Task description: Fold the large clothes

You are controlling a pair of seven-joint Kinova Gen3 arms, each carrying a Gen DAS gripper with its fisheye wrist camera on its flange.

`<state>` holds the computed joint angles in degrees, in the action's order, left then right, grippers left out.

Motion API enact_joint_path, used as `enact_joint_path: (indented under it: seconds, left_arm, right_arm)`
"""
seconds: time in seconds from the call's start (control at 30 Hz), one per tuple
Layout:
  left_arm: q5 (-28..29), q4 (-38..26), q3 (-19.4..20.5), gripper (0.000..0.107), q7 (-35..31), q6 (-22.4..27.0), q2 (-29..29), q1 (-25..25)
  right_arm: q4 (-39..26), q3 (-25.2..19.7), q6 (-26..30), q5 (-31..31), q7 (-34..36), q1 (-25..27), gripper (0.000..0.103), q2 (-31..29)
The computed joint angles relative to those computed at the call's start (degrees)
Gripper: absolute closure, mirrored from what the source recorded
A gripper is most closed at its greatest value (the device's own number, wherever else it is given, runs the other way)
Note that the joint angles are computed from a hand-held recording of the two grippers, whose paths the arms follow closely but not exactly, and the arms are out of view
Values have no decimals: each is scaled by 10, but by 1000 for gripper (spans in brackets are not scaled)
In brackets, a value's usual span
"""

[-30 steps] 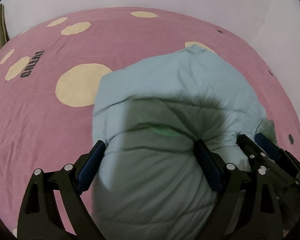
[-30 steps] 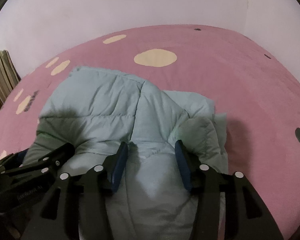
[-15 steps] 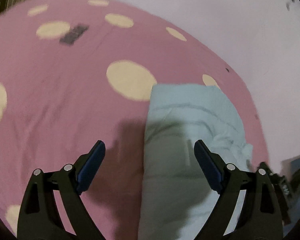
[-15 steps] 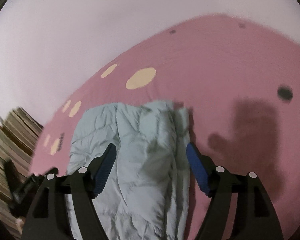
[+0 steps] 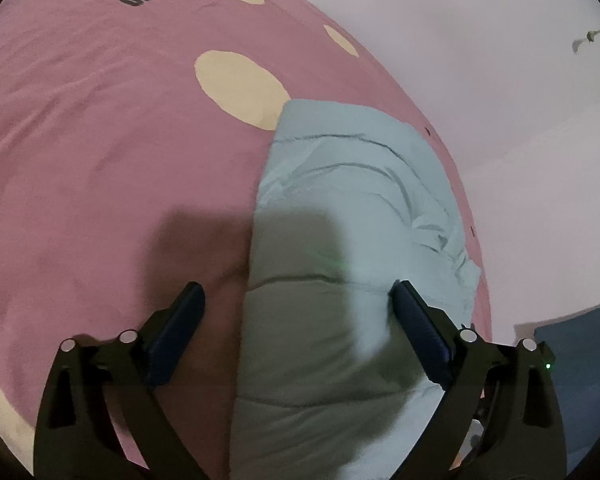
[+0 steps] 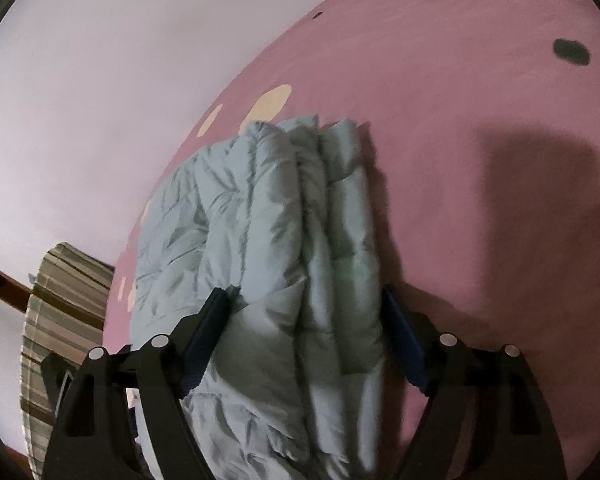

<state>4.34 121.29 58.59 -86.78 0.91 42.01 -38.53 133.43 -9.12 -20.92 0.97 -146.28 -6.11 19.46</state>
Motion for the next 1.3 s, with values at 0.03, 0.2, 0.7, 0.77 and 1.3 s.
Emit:
enact_joint_path:
  seconds: [0.03, 0.2, 0.7, 0.77, 1.3]
  left_arm:
    - [-4, -2, 3, 25, -3, 0, 8, 1]
    - [-7, -13, 21, 53, -22, 10, 42, -3]
    - [-11, 3, 105, 78, -44, 4, 5, -92]
    - [-11, -5, 119, 78, -49, 10, 1, -115]
    - [28, -112, -17, 78, -110, 56, -5, -85]
  right_arm:
    - [0, -7, -5, 8, -4, 6, 27, 4]
    - [-17, -42, -15, 51, -29, 39, 57, 29]
    - [-58, 15, -37, -14, 67, -64, 79, 5]
    - [-83, 4, -31, -1, 68, -56, 79, 14]
    - [-341, -98, 84, 92, 66, -9, 79, 181]
